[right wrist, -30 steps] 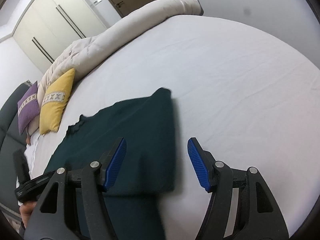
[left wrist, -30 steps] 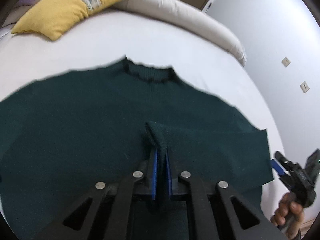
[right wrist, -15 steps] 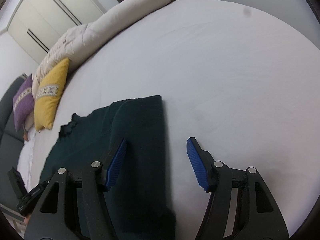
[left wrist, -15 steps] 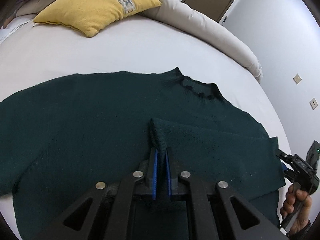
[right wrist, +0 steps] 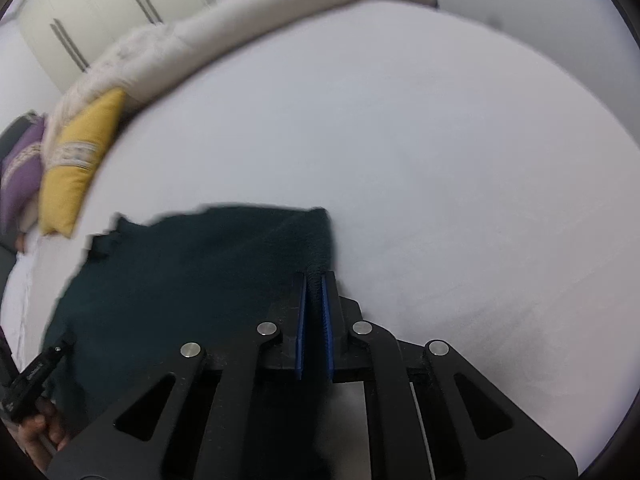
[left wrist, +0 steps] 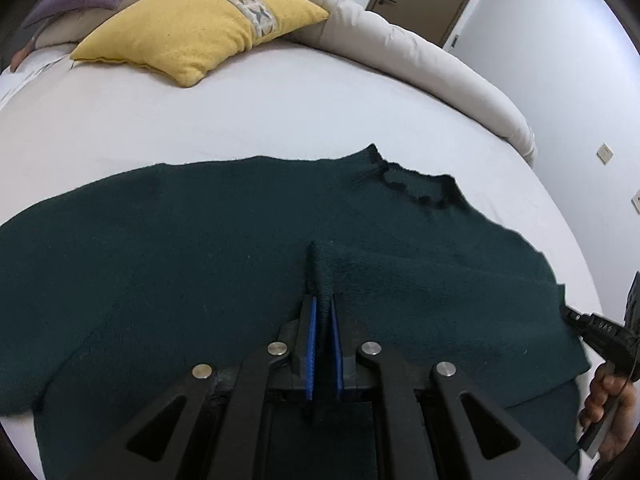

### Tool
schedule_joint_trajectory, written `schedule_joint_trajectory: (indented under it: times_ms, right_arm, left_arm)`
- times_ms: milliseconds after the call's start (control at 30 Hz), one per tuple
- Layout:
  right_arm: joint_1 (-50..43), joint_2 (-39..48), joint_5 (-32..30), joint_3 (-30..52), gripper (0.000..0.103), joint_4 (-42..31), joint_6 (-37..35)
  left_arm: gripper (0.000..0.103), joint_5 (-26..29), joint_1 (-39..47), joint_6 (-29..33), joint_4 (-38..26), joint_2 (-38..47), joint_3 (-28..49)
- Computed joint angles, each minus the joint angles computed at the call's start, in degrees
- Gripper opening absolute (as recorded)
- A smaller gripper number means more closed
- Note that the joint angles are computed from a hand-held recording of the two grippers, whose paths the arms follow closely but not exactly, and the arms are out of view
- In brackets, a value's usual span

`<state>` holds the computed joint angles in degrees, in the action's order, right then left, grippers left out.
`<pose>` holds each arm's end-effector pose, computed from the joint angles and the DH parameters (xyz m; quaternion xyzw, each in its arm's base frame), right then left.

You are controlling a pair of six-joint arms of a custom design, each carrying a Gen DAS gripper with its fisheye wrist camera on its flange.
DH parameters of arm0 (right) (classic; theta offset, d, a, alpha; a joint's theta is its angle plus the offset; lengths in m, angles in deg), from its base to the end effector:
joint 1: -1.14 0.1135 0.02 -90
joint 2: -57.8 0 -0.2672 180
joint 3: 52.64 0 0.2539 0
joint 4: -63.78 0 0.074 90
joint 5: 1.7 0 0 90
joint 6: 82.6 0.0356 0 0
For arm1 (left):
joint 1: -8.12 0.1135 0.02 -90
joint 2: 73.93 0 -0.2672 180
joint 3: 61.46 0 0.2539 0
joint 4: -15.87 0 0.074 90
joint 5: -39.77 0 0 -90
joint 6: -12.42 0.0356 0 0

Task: Fold small clothes

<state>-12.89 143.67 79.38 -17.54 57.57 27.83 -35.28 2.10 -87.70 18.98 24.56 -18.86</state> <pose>0.2156 -0.0482 0.0918 0.2620 0.9195 0.0903 0.2787 0.2650 -0.0372 0.0812 0.0079 0.9405 -0.1665 0.2960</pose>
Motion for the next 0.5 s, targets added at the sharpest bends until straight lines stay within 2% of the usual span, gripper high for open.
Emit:
schedule_joint_trajectory:
  times_ms: [67, 100, 133, 200, 233, 300, 367, 400, 433, 467, 500]
  right_arm:
    - [-1.1, -1.8, -1.7, -0.8, 0.007, -0.1, 0.7]
    - [-1.3, -2.7, -1.9, -0.8, 0.015, -1.2, 0.7]
    - [-0.8, -5.0, -0.6, -0.1, 0.024, -5.4, 1.2]
    - [-1.0, -12.1, -1.9, -1.6, 0.037, -10.5, 1.9]
    - [-0.7, -16.4, -3.0, -3.0, 0.051, -12.4, 2.2]
    - [2.0, -23.6, -1.0, -5.1, 0.060, -17.2, 2.8]
    - [3.0, -24.3, -1.6, -6.2, 0.060, -18.0, 2.9]
    - [3.6, -21.8, -2.6, -6.5, 0.055, -17.4, 2.5]
    - [4.3, -20.0, -2.3, -6.8, 0.038, -16.4, 2.0]
    - [5.9, -19.1, -0.7, -7.2, 0.034, -15.4, 1.7]
    - [6.9, -19.7, 0.2, -7.6, 0.024, -15.2, 1.7]
  left_arm:
    - [0.008, 0.4, 0.3, 0.3, -0.5, -1.2, -0.5]
    - [0.008, 0.7, 0.5, 0.4, -0.6, -1.5, -0.7]
    - [0.008, 1.5, 1.0, 0.5, -0.5, -1.8, -1.0]
    - [0.009, 3.0, 2.2, 0.5, -0.3, -2.0, -1.5]
    - [0.009, 3.7, 2.7, 0.4, -0.3, -1.9, -1.5]
    - [0.009, 3.9, 3.0, 0.6, -0.4, -2.0, -1.4]
    - [0.008, 3.6, 2.8, 0.8, -0.4, -2.3, -1.6]
    - [0.009, 3.5, 2.8, 0.8, -0.4, -2.3, -1.6]
    - [0.009, 3.3, 2.6, 0.8, -0.4, -2.3, -1.6]
    - [0.008, 3.1, 2.5, 0.8, -0.6, -2.4, -1.6]
    - [0.008, 3.0, 2.5, 0.8, -0.6, -2.6, -1.8]
